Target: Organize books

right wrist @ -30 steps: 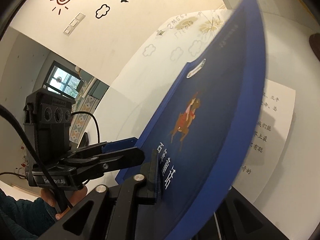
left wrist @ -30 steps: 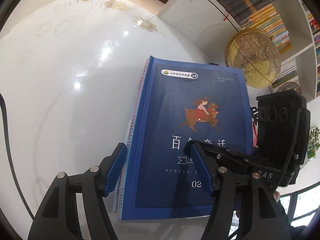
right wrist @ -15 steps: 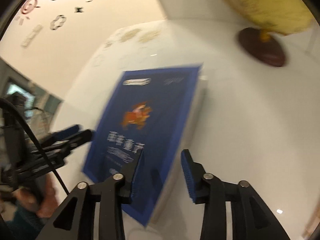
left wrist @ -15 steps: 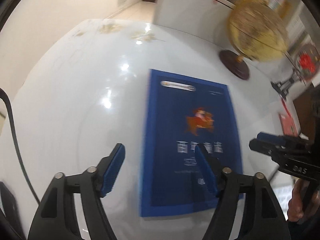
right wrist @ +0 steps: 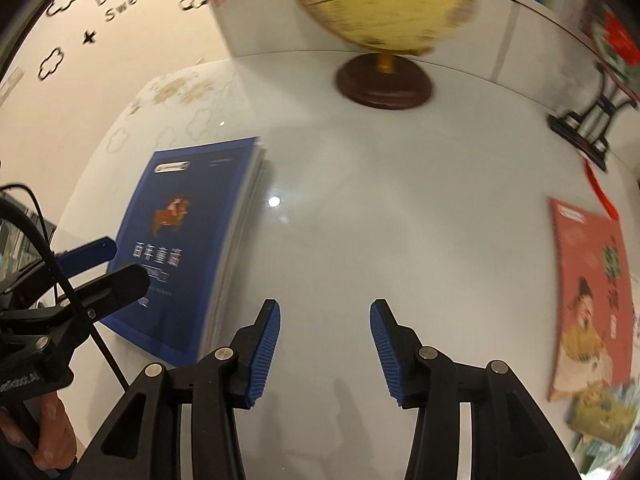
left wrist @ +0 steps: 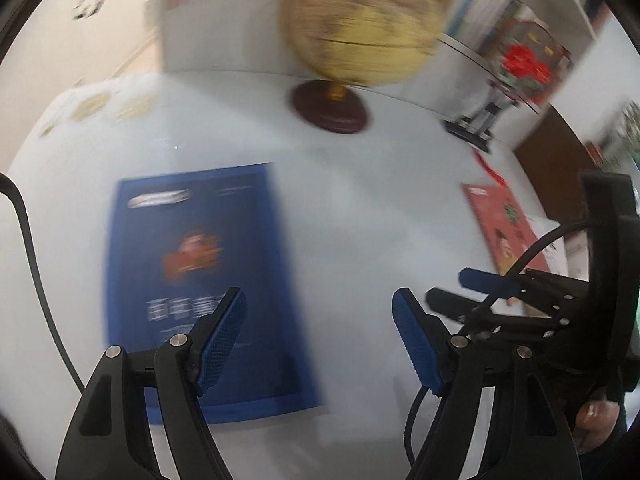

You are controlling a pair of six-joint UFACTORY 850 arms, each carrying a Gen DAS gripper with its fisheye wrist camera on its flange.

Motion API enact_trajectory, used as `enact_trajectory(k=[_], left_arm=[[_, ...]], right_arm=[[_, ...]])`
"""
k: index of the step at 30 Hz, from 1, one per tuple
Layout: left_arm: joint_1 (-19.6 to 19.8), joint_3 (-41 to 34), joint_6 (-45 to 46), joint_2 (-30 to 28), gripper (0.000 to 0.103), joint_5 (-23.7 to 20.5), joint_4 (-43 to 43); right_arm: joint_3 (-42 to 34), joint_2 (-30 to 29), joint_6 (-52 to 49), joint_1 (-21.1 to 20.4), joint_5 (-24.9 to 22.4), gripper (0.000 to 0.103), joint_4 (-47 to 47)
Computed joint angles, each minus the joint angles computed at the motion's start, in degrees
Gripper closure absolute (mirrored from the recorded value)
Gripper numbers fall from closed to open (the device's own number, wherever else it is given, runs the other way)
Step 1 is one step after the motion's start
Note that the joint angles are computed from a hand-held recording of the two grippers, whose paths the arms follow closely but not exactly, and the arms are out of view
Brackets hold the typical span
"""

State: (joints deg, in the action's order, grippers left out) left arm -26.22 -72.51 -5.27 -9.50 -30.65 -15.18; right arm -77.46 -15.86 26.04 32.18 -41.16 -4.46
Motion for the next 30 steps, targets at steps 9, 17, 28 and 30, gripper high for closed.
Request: enact_trajectory(k=[9,17,28,30], left_arm=[[-7.1,-9.8,-0.2,-7.4,0.029,-1.1,-2.5],[-15.5,-21.9,-14.8,-16.9,0.029,0.9,11.3],[-22.2,-41.8,-17.3,-29.2,0.029,-5.5,12.5],[-22.9,-44.7,-17.1,-30.7,0.029,-7.6,13.1]], right_arm=[[10.3,9.8,2.3,-6.6,0.3,0.057,-1.1],[17.7,17.9,-2.3,-17.9,0.6,0.057,-0.6],[17.0,21.5,-10.3,-32.0,-2.1,0.057,-2.5],[16.5,22.3,-11.8,-33.7,-2.7,0.057,-1.5]])
